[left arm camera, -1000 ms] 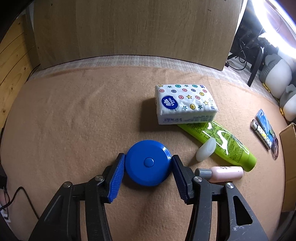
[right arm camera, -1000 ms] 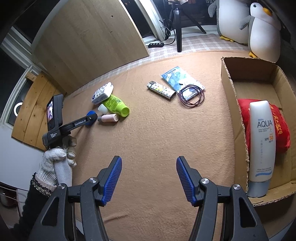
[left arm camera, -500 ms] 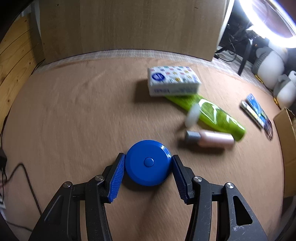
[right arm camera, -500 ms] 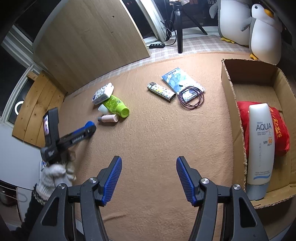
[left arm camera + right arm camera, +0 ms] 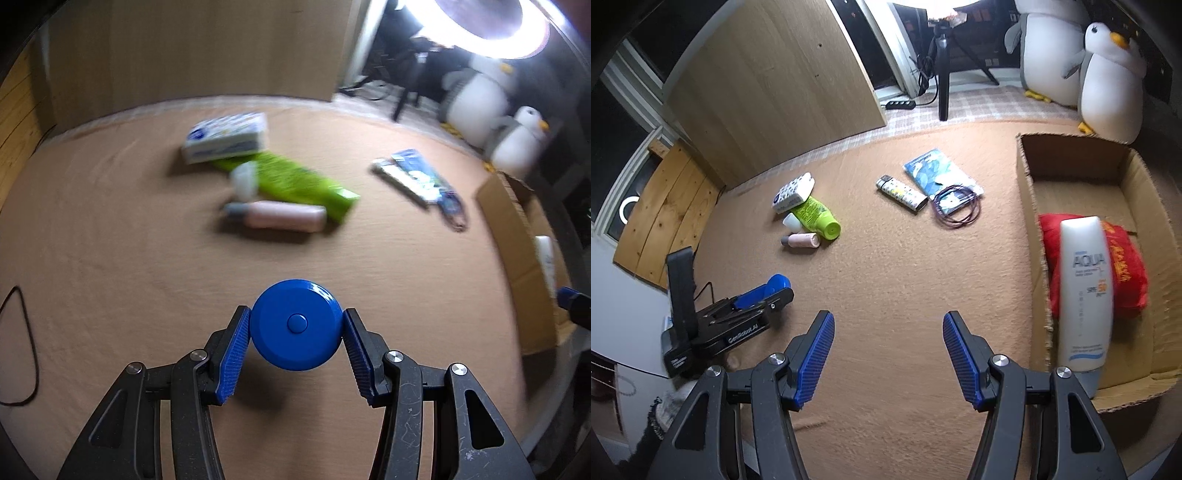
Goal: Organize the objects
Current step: 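Close the left tool on the blue tape measure and lift, then carry the tape measure into the box and release it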
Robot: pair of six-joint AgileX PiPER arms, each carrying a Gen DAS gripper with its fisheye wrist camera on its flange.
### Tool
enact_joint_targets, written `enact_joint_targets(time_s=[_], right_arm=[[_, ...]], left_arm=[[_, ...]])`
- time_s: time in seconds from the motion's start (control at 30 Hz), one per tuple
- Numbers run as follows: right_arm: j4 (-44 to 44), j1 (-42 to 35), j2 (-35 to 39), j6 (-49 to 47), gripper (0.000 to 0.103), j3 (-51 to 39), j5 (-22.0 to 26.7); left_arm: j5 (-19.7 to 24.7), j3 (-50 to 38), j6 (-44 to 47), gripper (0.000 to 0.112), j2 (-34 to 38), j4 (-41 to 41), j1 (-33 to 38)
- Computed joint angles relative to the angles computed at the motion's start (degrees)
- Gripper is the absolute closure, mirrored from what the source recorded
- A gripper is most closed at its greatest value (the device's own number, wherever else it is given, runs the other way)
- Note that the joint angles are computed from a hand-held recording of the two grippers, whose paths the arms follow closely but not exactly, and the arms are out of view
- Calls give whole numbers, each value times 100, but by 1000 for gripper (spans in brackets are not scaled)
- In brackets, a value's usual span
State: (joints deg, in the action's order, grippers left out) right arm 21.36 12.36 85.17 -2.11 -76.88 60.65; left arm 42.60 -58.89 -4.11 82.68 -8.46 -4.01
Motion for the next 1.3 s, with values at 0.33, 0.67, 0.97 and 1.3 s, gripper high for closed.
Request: enact_joint_targets(time_s=[0.33,0.67,0.97,1.3], right_arm=[[-756,-300,-714,79,46,315,-99],[-693,-1615,-1259,-479,46,727,58],[-270,-3155,-1517,-1402,46,1034,336],[-17,-4377,-1487,-2092,46,1066,539]], left_arm=[[398,-1281,-727,58,260,188,-1490],[701,-2915,-1257,58,1277,421,-2912],[1097,-4530,-1507,58,2504,499,-3811],[1515,-5719,-1593,58,3407,466,-4275]])
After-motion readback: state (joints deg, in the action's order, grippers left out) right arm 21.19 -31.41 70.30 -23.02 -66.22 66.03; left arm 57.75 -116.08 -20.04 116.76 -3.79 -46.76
